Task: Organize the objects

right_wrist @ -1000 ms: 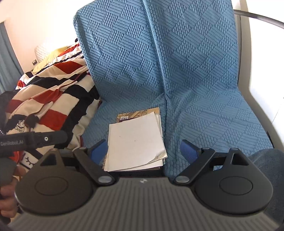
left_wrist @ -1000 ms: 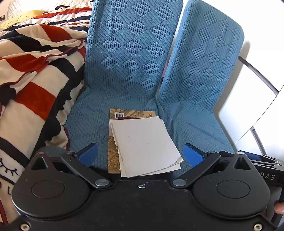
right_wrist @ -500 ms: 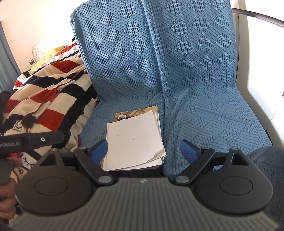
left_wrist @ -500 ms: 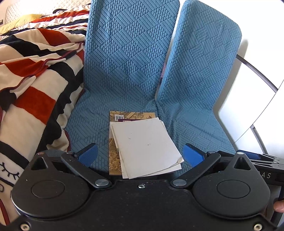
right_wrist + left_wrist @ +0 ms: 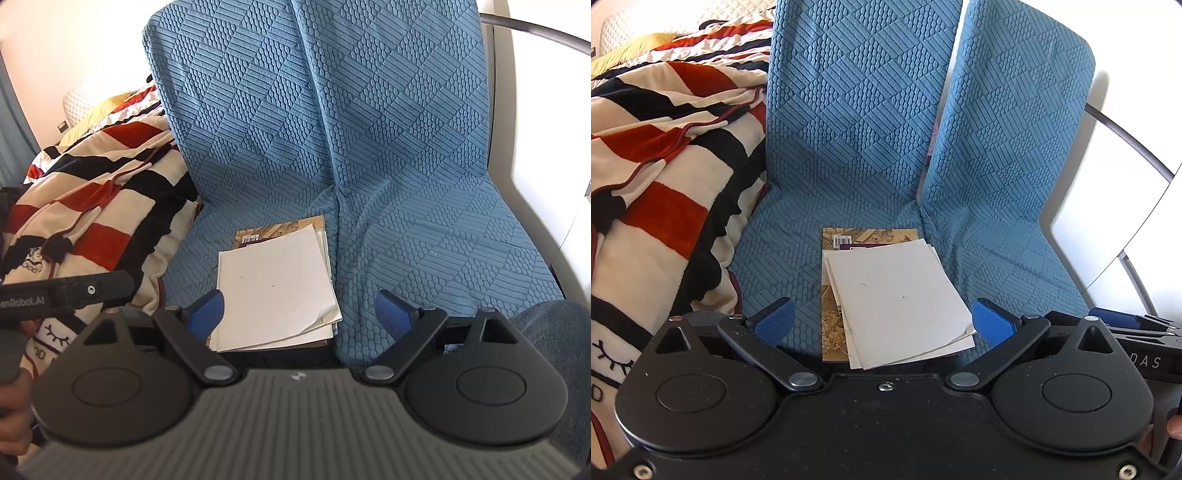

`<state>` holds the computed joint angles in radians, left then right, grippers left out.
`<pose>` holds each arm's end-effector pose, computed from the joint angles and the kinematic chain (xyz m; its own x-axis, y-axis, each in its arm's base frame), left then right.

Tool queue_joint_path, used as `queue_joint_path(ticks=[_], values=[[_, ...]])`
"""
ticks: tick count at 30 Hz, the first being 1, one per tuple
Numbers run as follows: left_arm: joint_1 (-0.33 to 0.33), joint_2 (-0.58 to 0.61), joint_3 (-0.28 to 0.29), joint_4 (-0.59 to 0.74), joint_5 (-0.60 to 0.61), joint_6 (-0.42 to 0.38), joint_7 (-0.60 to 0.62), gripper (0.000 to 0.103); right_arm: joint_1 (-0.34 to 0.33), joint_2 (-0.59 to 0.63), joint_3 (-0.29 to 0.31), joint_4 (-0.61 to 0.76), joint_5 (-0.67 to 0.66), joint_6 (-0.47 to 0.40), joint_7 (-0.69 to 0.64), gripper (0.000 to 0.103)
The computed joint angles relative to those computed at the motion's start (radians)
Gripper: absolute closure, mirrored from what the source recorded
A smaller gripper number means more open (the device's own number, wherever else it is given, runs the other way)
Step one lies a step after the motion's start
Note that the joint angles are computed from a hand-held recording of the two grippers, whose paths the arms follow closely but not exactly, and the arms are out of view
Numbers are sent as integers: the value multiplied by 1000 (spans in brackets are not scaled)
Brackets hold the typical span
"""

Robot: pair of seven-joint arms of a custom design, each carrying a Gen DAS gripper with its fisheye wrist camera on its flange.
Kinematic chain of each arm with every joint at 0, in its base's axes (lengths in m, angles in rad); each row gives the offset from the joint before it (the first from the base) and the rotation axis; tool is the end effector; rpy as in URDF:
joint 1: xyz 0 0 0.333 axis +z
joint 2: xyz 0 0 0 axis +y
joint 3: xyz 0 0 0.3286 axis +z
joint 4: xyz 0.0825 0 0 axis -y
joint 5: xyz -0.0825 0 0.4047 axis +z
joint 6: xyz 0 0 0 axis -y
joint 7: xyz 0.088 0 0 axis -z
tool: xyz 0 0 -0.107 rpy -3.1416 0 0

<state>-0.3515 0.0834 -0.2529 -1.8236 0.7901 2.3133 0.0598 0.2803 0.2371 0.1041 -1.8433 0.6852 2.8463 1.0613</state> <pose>0.5399 -0.3502 0.5412 0.3948 -0.9012 0.1787 -0.6235 -0.4057 -0.6683 0.6473 0.2196 0.4810 0.3881 -0.8843 -0.2597 -0.7002 -0.0997 -0.7070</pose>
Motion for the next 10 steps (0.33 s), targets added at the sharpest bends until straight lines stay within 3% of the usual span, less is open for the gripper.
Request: queue_joint_path(ticks=[10], values=[[2, -2, 0, -4, -4, 9, 11, 1, -1, 3, -3, 2, -7, 0, 5, 13]])
